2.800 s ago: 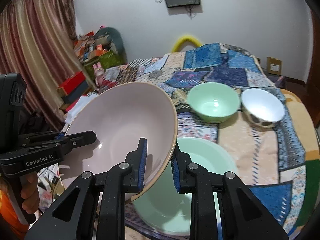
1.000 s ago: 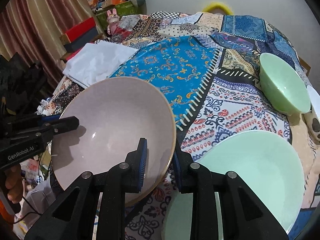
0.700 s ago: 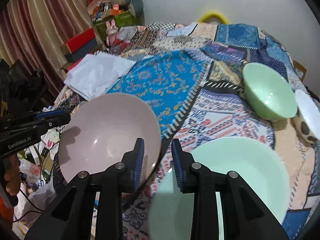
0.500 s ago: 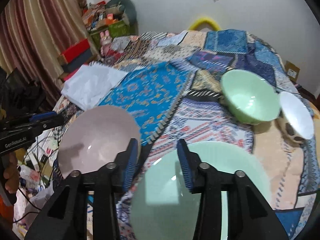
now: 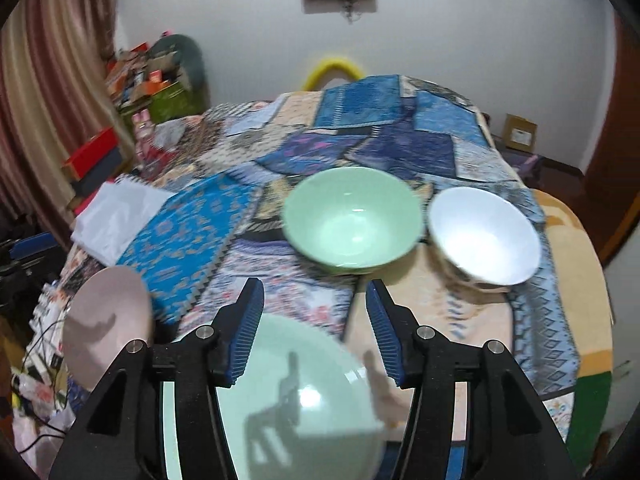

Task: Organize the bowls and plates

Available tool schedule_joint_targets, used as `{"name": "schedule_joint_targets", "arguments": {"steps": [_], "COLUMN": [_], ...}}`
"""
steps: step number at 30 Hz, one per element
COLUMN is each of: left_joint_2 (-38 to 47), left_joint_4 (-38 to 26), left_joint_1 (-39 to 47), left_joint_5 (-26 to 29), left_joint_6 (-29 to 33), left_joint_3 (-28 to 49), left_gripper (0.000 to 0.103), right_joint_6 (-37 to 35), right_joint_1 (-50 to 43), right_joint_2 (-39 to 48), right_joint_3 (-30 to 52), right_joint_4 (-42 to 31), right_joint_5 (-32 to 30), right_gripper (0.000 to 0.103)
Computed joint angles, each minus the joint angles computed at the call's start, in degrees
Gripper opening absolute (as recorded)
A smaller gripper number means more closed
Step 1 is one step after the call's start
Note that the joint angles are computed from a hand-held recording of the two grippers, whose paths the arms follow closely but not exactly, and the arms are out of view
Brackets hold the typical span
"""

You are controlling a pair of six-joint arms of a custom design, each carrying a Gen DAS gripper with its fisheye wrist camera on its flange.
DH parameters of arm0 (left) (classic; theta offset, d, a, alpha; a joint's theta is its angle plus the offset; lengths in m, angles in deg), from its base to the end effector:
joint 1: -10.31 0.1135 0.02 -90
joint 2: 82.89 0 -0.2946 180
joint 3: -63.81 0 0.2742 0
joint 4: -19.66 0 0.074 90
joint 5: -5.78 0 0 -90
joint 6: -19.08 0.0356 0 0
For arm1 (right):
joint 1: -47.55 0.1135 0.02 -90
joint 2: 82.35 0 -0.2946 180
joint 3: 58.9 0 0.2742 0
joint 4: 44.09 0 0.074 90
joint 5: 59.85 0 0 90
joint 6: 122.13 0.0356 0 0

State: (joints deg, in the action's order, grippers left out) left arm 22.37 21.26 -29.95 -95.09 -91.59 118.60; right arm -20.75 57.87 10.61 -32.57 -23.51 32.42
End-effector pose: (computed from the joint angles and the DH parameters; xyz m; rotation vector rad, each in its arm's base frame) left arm 0.2666 -0.2170 0.1042 0.3264 2.3980 -0.2617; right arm 0.2167 0.0380 0.0771 0.0410 2.3775 0.1343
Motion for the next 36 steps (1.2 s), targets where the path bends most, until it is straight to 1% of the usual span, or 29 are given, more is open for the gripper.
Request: {"name": "schedule_joint_targets", "arguments": {"steps": [1, 4, 7, 10, 14, 17, 21, 23, 25, 30, 33, 36], "left_joint_2": [1.1, 4.0, 8.0, 12.5, 17.7, 21.4, 25.6, 27.0, 28.0, 30.9, 32.8, 34.8], "left_joint_4": [0.0, -1.3, -3.6, -6.0, -8.7, -10.8, -13.0, -13.5, -14.0, -16.3, -17.7, -18.9], "left_joint_1": [-0.4, -0.8, -0.5, -0.6, -0.1, 0.3, 0.9, 0.9, 1.0, 1.3, 1.6, 1.4], "left_joint_5": [-0.4, -0.2, 1.1, 0.9, 2.1, 2.8, 4.3, 4.6, 5.1, 6.7, 8.2, 8.3], "left_joint_6": [-0.4, -0.8, -0.7, 0.0, 1.0, 1.6, 2.2, 2.6, 3.1, 4.2, 4.0, 3.8], "left_joint_3": [1.5, 5.6, 11.0, 16.8, 23.1, 27.6, 32.9, 34.5, 35.9, 40.4, 43.5, 46.4], "left_gripper": [0.084, 0.087, 0.087, 0.087, 0.087, 0.087, 0.087, 0.087, 0.087, 0.087, 0.087, 0.087], "right_joint_6": [-0.8, -2.7, -3.9, -4.1, -3.9, -3.1, -2.6, -2.4, -2.3, -3.3, -6.4, -9.3], "right_joint_1": [-1.9, -5.9, -9.5, -12.1, -13.6, -14.5, -15.2, -15.3, -15.2, -15.4, -14.4, -14.7], "right_joint_2": [0.6, 3.0, 7.6, 12.7, 19.0, 22.1, 25.4, 26.4, 27.5, 27.8, 27.7, 28.4], "right_joint_3": [0.2, 1.1, 3.4, 6.8, 10.9, 13.7, 17.1, 18.2, 19.3, 20.7, 21.5, 23.3], "right_joint_4": [0.4, 1.6, 2.8, 3.1, 3.8, 3.3, 2.0, 1.2, 0.4, -1.6, -2.7, -4.7], "right_joint_5": [-0.9, -2.4, -4.5, -7.0, -8.5, -10.4, -11.7, -12.2, -12.9, -13.4, -12.4, -14.6], "right_gripper": [0.049, 0.049, 0.049, 0.049, 0.049, 0.049, 0.04, 0.039, 0.035, 0.033, 0.031, 0.027]}}
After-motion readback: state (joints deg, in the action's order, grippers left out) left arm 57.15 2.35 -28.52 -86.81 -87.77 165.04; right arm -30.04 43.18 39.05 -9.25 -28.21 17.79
